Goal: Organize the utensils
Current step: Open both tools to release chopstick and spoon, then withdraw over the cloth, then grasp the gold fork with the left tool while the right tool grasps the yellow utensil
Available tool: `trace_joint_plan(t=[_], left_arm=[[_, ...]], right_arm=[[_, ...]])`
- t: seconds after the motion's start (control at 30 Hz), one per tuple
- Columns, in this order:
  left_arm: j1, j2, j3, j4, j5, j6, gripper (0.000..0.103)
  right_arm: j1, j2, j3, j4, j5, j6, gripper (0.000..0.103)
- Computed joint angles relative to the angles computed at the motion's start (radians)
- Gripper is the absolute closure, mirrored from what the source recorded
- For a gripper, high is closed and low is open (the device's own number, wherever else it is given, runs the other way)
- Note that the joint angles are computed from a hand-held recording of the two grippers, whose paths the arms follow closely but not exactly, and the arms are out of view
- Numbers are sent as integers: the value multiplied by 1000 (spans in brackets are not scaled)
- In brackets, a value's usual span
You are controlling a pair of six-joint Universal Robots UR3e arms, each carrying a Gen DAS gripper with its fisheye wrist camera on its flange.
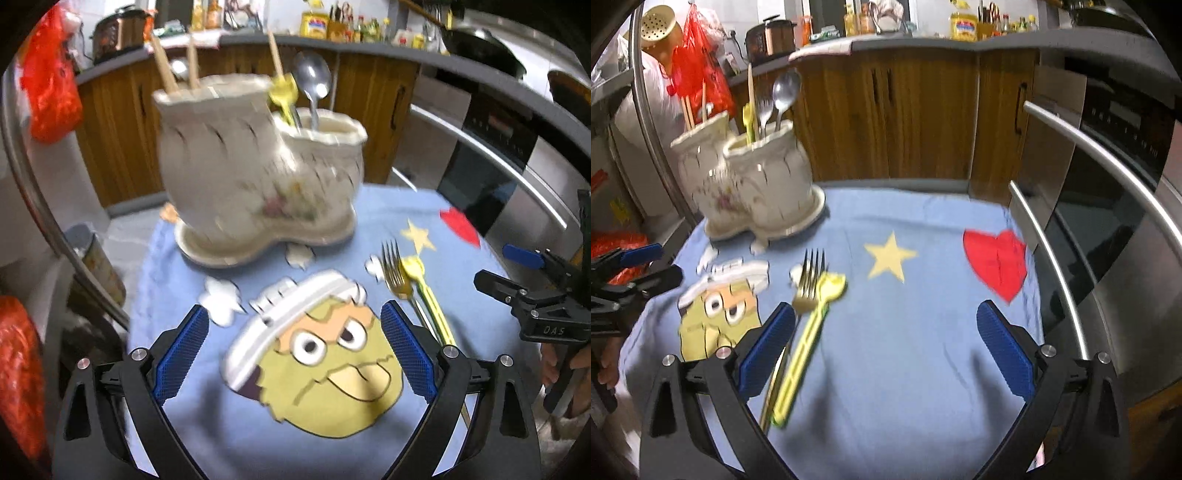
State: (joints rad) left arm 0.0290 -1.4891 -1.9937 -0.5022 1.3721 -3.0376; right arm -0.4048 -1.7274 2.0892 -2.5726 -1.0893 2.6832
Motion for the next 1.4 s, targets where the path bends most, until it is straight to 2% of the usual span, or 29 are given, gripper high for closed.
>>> trace_joint_plan(t=[0.03, 0.13, 0.2, 0.3, 0.37, 0.47, 0.6, 0.7, 0.87, 1.07, 1.2, 1.4], left_arm=[[-6, -12, 5, -10, -7, -3, 9], [-38, -53, 17, -9, 1, -14, 10], [-48, -66, 18, -1, 3, -8, 10], [-58, -72, 17, 14, 19, -8, 11], [-52, -70, 15, 14, 6, -13, 12], [-54, -73, 14, 19, 10, -7, 12], [-53, -82, 12, 19, 6, -7, 12], [-45, -78, 8, 11, -7, 4, 12], [-48, -80, 8, 11, -11, 13, 12], [-85, -108, 55, -21, -12, -6, 18], [-137, -159, 125, -72, -21, -40, 29], [-238, -282, 285, -159, 17, -86, 59]], right_arm=[[1, 3, 6, 2, -1, -3, 15], [-5, 14, 12, 45, 13, -14, 33], [-7, 25, -4, 93, 38, -17, 50], [8, 63, -40, 130, 51, -7, 66], [22, 84, -59, 134, 58, 8, 73], [61, 125, -92, 117, 54, 40, 76], [123, 175, -135, 100, 12, 64, 85], [154, 210, -159, 91, -20, 84, 86], [167, 260, -203, 107, -16, 121, 88], [104, 236, -187, 127, 58, 129, 94], [36, 186, -151, 138, 98, 105, 94], [-59, 137, -113, 178, 154, 60, 94]])
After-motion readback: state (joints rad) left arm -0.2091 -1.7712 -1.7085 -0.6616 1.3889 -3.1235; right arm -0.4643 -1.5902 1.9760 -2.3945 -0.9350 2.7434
